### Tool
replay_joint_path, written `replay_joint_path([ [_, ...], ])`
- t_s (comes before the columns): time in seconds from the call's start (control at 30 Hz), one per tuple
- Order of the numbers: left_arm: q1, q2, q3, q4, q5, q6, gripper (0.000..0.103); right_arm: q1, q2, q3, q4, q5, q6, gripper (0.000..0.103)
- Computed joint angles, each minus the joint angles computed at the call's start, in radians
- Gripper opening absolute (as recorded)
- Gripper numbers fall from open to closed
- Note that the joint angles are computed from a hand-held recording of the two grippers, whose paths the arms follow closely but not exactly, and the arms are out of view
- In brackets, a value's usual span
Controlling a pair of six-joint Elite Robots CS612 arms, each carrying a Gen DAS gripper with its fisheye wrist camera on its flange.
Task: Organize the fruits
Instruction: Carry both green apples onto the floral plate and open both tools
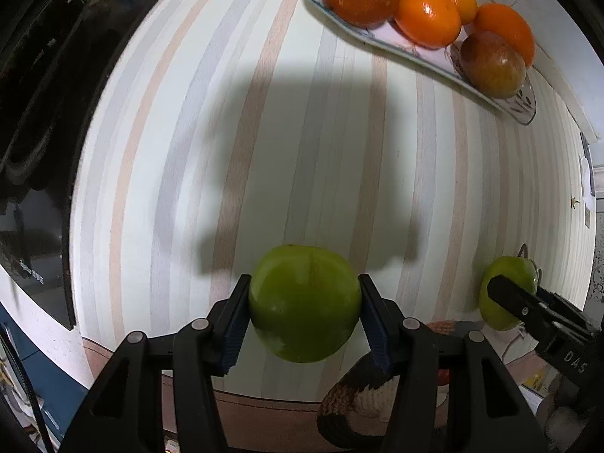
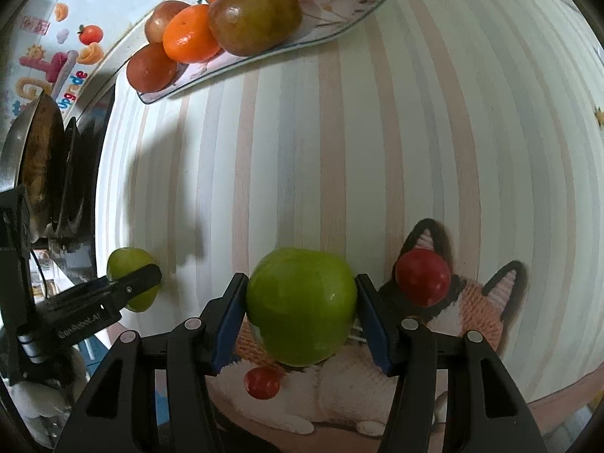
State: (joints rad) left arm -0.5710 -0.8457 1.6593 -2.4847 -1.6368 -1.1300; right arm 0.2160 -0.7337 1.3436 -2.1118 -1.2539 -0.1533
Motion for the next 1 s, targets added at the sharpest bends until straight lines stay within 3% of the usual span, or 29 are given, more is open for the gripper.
replay_joint_path([
  [0.23, 0.013, -0.015, -0.029, -0.039, 0.015, 0.034, 0.052, -0.015, -0.001, -0.02, 0.01, 0.056, 0.043, 0.059],
  [0.43, 0.048, -0.001, -0.143, -0.047, 0.046, 0.127, 0.052, -0.033, 0.028, -0.107, -0.033, 0.141, 0.14, 0.059],
  [0.63, 0.102, 0.078, -0.343, 0.077, 0.105, 0.266, 0.052, -0.038, 0.13, -0.281, -0.071, 0.151, 0.289, 0.059],
  [0.77, 0.133, 0.151, -0.472, 0.183, 0.102, 0.337, 0.052, -0.037, 0.19, -0.377, -0.062, 0.127, 0.354, 0.059],
  [1.0, 0.156, 0.238, -0.604, 0.323, 0.065, 0.387, 0.052, -0.043, 0.219, -0.402, -0.1, 0.128, 0.443, 0.059],
])
